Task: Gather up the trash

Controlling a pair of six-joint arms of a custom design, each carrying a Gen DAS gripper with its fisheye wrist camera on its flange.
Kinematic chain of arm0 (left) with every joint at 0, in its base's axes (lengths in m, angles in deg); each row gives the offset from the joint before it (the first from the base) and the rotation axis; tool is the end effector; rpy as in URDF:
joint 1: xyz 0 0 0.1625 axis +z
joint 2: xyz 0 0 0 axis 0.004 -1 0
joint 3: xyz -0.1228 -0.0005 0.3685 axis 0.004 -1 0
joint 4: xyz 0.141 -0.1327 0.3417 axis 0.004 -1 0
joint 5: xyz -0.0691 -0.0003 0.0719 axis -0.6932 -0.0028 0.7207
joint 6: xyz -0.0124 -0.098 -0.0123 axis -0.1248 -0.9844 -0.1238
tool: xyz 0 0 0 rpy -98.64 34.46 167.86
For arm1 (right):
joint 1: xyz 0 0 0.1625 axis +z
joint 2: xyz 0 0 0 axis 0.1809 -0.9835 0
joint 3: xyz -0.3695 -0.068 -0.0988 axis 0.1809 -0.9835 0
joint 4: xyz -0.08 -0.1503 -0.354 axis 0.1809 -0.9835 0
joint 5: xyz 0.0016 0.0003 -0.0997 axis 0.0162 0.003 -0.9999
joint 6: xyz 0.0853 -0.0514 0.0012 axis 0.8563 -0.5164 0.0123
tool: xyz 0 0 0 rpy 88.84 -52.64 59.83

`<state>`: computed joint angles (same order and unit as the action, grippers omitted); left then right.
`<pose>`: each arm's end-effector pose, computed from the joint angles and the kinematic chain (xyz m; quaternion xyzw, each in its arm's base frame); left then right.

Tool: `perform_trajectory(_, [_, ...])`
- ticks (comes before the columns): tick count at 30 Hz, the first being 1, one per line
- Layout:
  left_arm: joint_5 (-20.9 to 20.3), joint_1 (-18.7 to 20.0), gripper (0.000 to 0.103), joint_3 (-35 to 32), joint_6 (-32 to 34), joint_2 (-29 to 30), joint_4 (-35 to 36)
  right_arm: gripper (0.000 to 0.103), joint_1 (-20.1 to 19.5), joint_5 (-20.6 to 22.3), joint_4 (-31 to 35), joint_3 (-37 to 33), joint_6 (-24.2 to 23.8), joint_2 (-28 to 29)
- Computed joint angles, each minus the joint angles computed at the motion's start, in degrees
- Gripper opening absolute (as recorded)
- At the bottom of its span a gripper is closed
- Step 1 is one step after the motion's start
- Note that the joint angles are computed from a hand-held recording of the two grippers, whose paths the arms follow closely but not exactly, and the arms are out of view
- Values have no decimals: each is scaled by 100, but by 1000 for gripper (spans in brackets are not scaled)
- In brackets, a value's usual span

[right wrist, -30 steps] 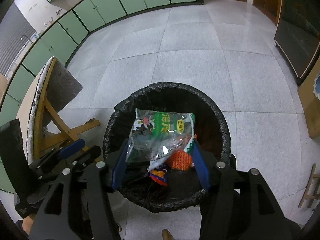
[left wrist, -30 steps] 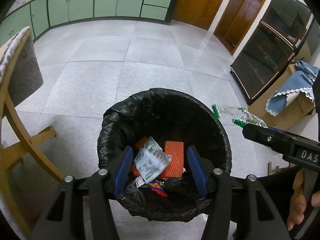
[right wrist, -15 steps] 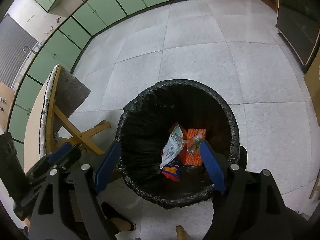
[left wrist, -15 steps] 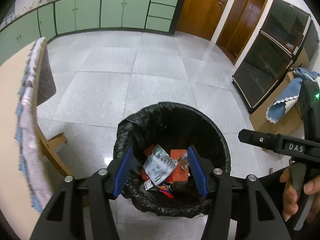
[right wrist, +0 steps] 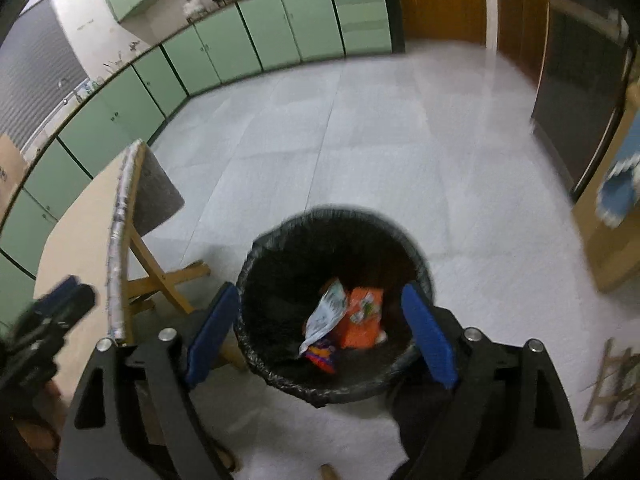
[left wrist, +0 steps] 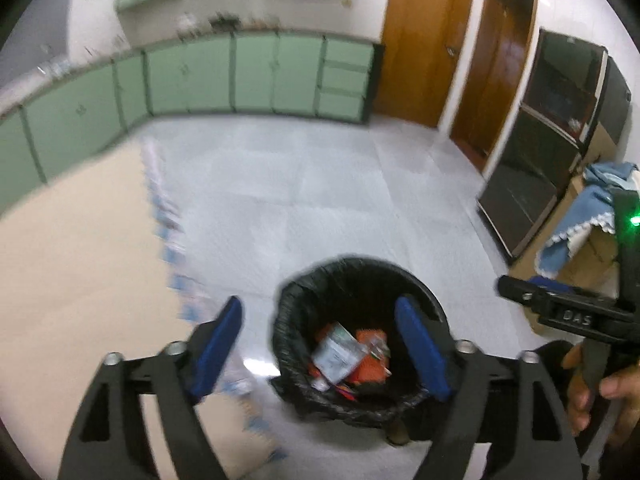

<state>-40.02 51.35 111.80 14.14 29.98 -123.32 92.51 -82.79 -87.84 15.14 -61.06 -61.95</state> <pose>-0.3032 -0.6991 0.2173 0.2662 0.8775 -0.3090 0.2524 0.2267 -0.6849 0.2974 0.0367 -0.8777 0.3593 0.3151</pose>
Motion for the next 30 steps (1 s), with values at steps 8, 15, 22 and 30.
perform_trajectory(8, [2013, -948, 97, 1210, 138, -1023, -1456, 98, 1168, -1066, -2159, 48, -1592, 139])
perform_trajectory(15, [3097, -1559, 97, 1784, 160, -1628, -2208, 98, 1737, -1209, -2935, -25, -1974, 133])
perform_trajectory(22, [3707, -1980, 97, 2038, 768, -1911, -2815, 98, 2097, -1135, -4028, 141, -2588, -1])
perform_trajectory(30, [4034, -2313, 97, 2296, 410, -2128, -2663, 98, 2220, -1464, -4306, 137, -2859, 74])
